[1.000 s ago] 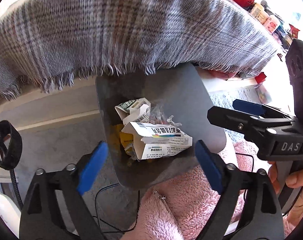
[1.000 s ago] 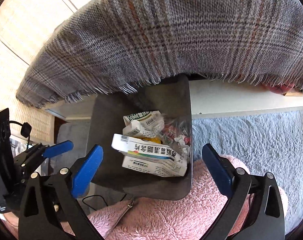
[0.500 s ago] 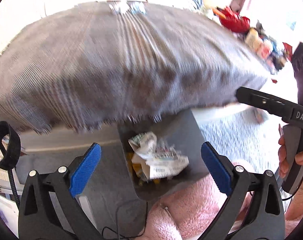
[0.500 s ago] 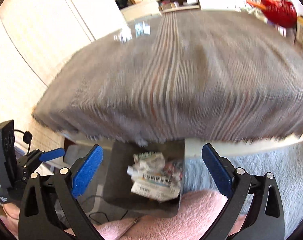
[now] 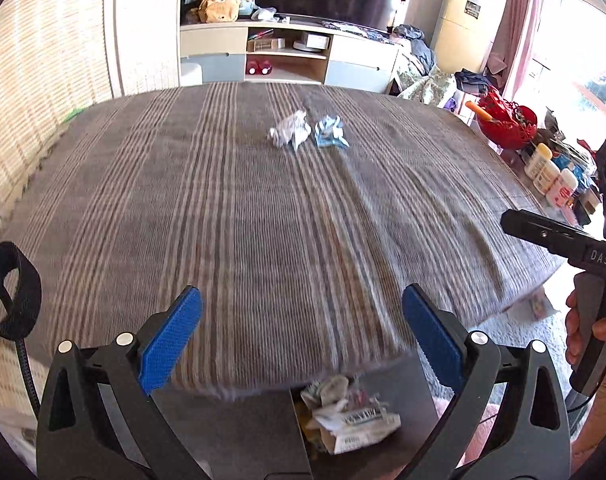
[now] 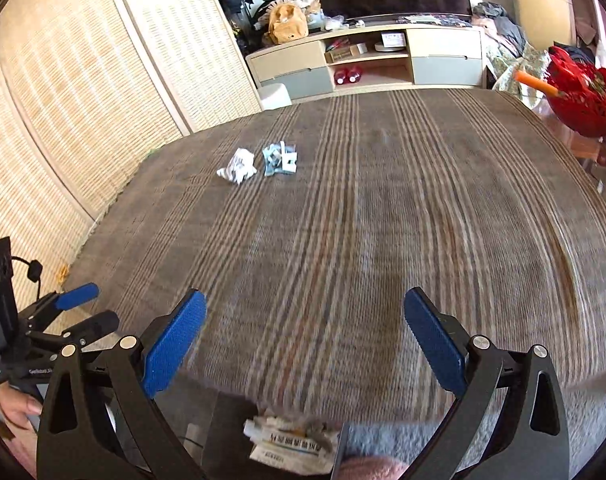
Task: Collect trash
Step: 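Grasp the crumpled white paper with the left gripper while the right grasps blue-white packaging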
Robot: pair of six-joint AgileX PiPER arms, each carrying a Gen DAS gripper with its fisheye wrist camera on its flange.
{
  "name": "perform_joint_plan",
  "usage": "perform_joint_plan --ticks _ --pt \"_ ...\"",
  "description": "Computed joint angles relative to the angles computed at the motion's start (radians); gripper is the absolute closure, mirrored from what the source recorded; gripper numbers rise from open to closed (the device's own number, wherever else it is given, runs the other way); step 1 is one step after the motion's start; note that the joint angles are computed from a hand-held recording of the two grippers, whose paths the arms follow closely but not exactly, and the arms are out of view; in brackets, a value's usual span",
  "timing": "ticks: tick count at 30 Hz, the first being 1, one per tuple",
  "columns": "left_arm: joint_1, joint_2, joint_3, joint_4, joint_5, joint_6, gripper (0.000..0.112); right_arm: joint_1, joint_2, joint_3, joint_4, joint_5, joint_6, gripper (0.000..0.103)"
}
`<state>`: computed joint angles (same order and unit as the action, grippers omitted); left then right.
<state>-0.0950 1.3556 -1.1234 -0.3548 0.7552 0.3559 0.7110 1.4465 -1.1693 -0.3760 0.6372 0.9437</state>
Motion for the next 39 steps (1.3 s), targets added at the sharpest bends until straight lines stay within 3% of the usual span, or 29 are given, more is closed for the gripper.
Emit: perform_joint_plan --ticks 11,19,23,25,30,33,35,37,39 --pt "-0.052 0.359 -0.397 0.11 0.036 -0.124 0.017 -0.179 0.297 -0.371 0.226 0.051 -0.332 0.004" --pt "-0.04 0.615 -0.76 0.131 0.179 -0.165 0.018 -0.259 0.567 -0.757 0.381 0.181 -0.481 0.005" --pt "-0.045 0.682 -0.867 0.144 0.208 -0.164 0.019 -0.289 0.69 -0.917 0.496 0.232 -0.54 0.024" --pt "-0.049 0.706 -0.904 0.138 0.223 -0.148 0.029 -0.296 0.759 -1.015 0.522 0.283 -0.545 0.034" --pt "-0.061 0.77 -1.001 0.153 0.268 -0.146 0.033 -0.296 0.844 -1.142 0.55 0.318 -0.548 0.036" --pt "-0.064 0.797 -1.037 0.159 0.289 -0.149 0.033 -0.285 0.957 -1.342 0.522 0.438 -0.521 0.036" --pt "-0.063 0.816 -1.063 0.162 0.302 -0.157 0.033 -0.285 0.998 -1.406 0.534 0.473 -0.525 0.049" --pt "-0.063 0.84 -1.1 0.161 0.321 -0.162 0.033 -0.286 0.993 -1.391 0.545 0.459 -0.537 0.068" --pt "-0.066 0.868 -1.14 0.164 0.337 -0.169 0.033 -0.283 0.995 -1.404 0.54 0.47 -0.551 0.072"
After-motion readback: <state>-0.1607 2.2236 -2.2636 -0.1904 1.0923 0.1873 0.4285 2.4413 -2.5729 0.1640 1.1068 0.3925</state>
